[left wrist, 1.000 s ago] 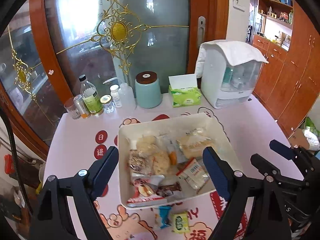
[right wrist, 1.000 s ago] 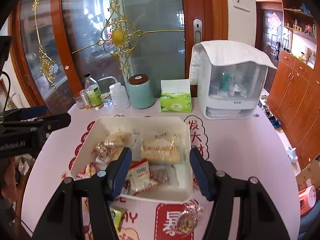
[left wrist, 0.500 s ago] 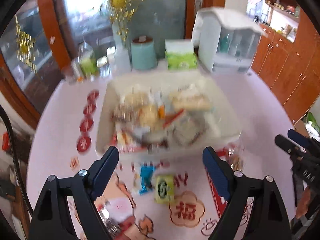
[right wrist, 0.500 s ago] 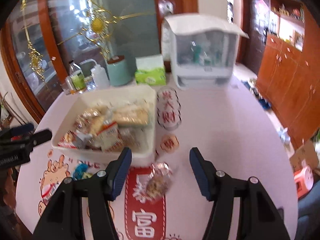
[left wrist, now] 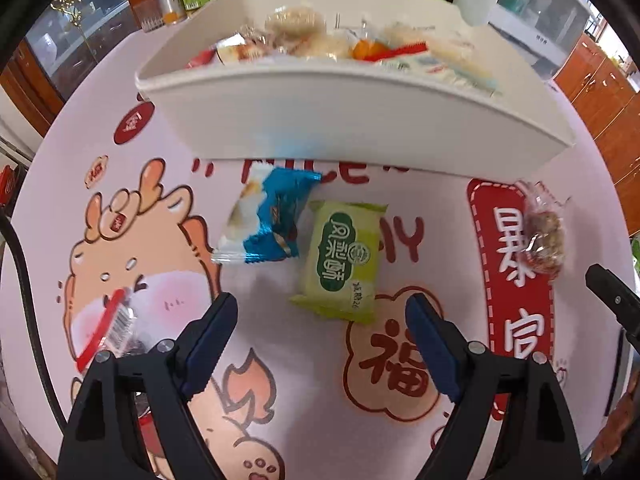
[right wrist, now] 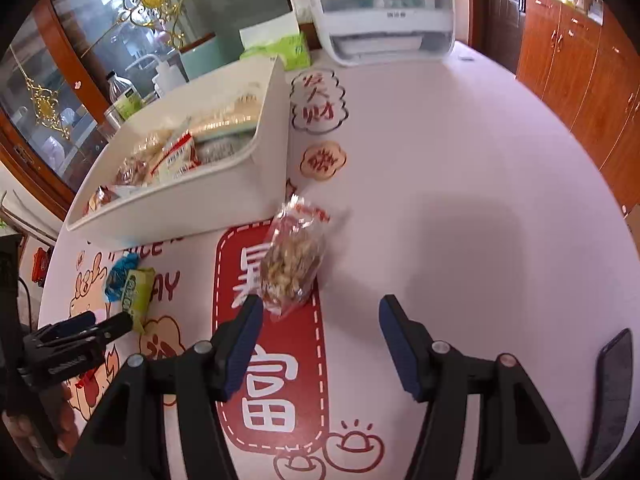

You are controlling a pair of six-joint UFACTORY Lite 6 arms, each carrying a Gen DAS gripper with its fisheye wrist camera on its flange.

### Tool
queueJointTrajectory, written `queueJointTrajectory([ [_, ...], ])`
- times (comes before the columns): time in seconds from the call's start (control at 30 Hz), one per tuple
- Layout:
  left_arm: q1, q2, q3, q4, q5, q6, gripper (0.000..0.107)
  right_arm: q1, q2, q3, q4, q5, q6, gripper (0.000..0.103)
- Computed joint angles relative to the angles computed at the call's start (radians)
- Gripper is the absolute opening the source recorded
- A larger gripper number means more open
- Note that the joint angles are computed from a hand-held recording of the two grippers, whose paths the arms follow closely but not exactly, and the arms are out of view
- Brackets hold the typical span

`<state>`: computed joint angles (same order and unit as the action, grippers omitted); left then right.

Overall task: Organize snacks
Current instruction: 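Grasp the green-wrapped snack with the left tool while the right tool grasps the clear nut bag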

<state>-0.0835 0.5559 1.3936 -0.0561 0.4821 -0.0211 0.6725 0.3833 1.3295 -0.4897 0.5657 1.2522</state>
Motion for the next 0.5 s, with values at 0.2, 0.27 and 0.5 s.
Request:
queueJointTrajectory([
  [0.2,0.000,0.068,0.022,-0.031,-0.022,0.018,0.085,-0.029,0.075,0.037,0.064,-0.063,-0.034,0.061],
  [0.27,-0.012,0.080,0.029,0.009,-0.042,-0.008,0.085,-0.042,0.102,0.055,0.094,-0.084,-0.050,0.061],
  [0.5,-0.041,0.164,0.131,0.085,-0.044,-0.065,0.085,-0.075,0.216,0.159,0.180,-0.099,-0.107,0.061],
])
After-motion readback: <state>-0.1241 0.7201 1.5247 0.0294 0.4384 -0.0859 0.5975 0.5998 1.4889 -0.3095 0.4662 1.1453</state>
